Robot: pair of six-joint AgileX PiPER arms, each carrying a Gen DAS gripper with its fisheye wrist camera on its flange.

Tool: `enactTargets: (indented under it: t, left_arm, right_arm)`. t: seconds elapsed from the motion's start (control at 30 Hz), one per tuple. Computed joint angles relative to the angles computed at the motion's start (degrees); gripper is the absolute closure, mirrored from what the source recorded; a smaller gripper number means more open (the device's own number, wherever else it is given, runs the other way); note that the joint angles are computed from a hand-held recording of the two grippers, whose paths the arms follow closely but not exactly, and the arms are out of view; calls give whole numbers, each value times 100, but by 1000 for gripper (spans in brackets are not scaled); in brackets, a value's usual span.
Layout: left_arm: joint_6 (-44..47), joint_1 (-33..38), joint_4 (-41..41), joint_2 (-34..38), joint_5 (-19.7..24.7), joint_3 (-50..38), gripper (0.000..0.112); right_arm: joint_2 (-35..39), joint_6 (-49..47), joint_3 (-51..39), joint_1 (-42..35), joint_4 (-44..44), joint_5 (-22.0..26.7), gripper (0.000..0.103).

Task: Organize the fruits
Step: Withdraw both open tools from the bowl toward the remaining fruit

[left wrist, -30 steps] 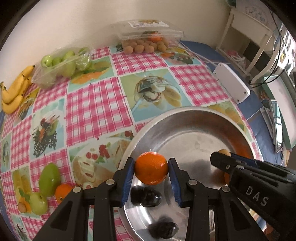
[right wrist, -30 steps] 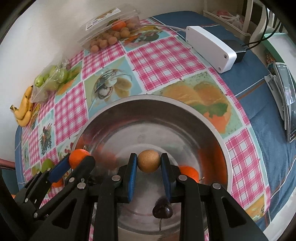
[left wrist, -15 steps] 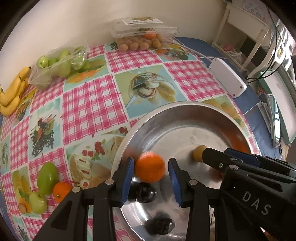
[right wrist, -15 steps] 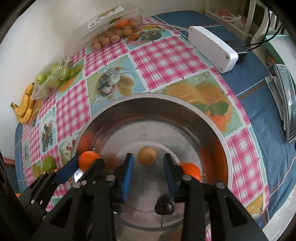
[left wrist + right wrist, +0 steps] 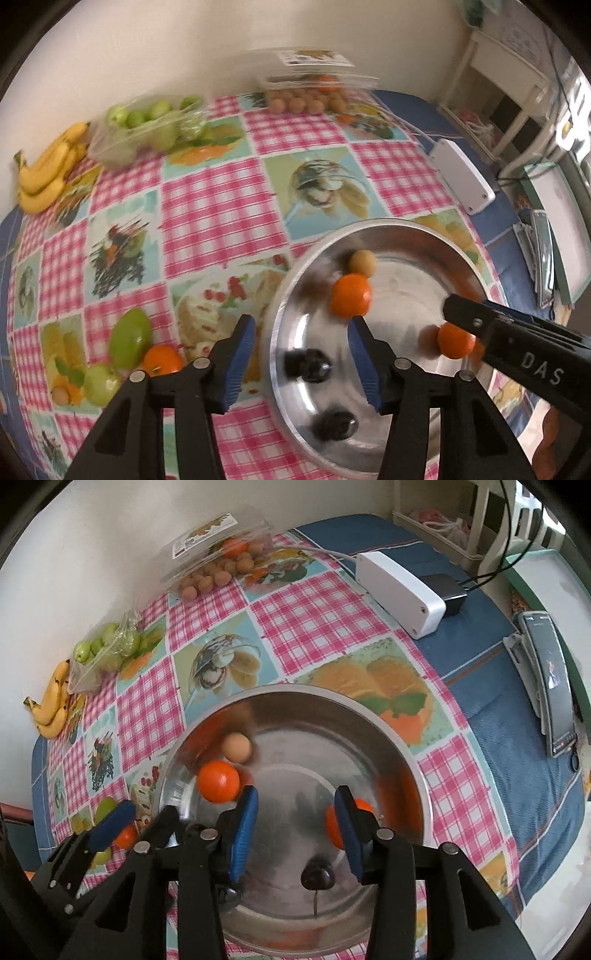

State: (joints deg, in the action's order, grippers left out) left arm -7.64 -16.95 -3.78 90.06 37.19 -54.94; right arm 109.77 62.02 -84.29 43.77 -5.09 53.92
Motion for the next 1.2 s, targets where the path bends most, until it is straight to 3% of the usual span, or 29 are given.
enactTargets:
  t: [0.57, 1.0, 1.07, 1.13, 1.2]
  left_arm:
    - [84, 1341, -251, -427, 71, 653, 54]
    - [395, 1723, -401, -762, 268, 752, 46]
    - [396, 1765, -394, -725, 272, 747, 44]
    - [376, 1784, -376, -686, 281, 745, 42]
    - [323, 1775, -313, -624, 292, 743, 40]
  right_arm:
    - [271, 54, -616, 505, -111, 709, 50]
    - [418, 119, -909, 748, -171, 967, 50]
    - [466, 114, -922, 726, -137, 978, 48]
    - [506, 122, -937, 720, -130, 999, 36]
    - [535, 121, -950, 713, -140, 1025, 36]
